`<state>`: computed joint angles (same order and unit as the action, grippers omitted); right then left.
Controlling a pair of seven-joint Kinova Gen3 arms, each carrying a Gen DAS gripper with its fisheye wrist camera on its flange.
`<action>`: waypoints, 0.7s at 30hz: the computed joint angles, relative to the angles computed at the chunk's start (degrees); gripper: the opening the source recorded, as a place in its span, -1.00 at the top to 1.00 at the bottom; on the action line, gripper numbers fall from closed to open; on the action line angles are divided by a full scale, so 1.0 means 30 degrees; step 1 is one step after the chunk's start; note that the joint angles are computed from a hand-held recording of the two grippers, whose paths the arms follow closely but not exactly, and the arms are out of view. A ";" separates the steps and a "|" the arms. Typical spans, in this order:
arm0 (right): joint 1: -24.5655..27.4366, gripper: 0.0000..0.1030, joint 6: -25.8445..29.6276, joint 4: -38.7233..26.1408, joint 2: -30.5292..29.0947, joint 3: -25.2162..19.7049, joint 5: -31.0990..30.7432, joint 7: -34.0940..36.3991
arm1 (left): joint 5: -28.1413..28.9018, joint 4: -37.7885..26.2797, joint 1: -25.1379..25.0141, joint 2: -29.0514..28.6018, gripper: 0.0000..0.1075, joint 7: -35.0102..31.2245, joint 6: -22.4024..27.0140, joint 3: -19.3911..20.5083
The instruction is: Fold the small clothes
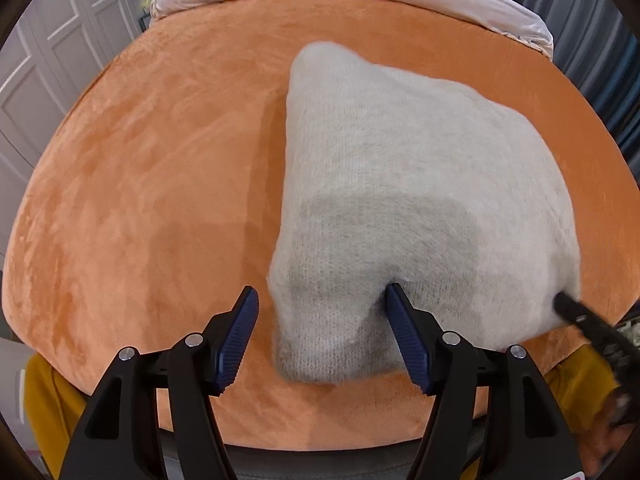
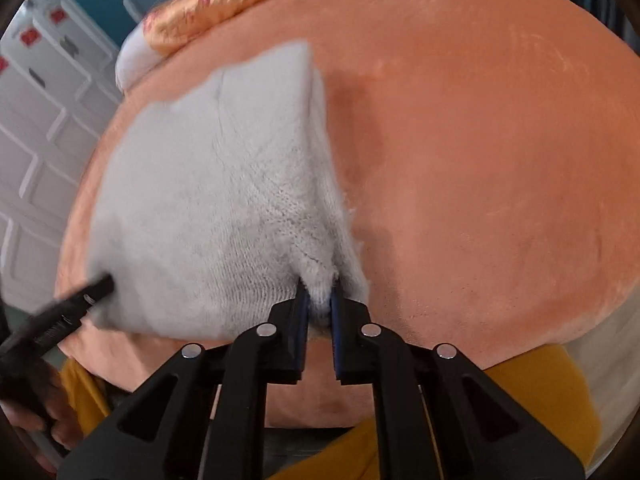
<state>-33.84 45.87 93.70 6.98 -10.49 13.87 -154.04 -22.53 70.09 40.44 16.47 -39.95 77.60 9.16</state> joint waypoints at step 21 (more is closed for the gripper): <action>0.1469 0.82 0.1442 -0.7236 0.5294 0.2152 -0.1795 0.5232 | 0.1071 -0.4618 -0.0976 0.3541 -0.37 -0.1847 -0.0330 -0.1928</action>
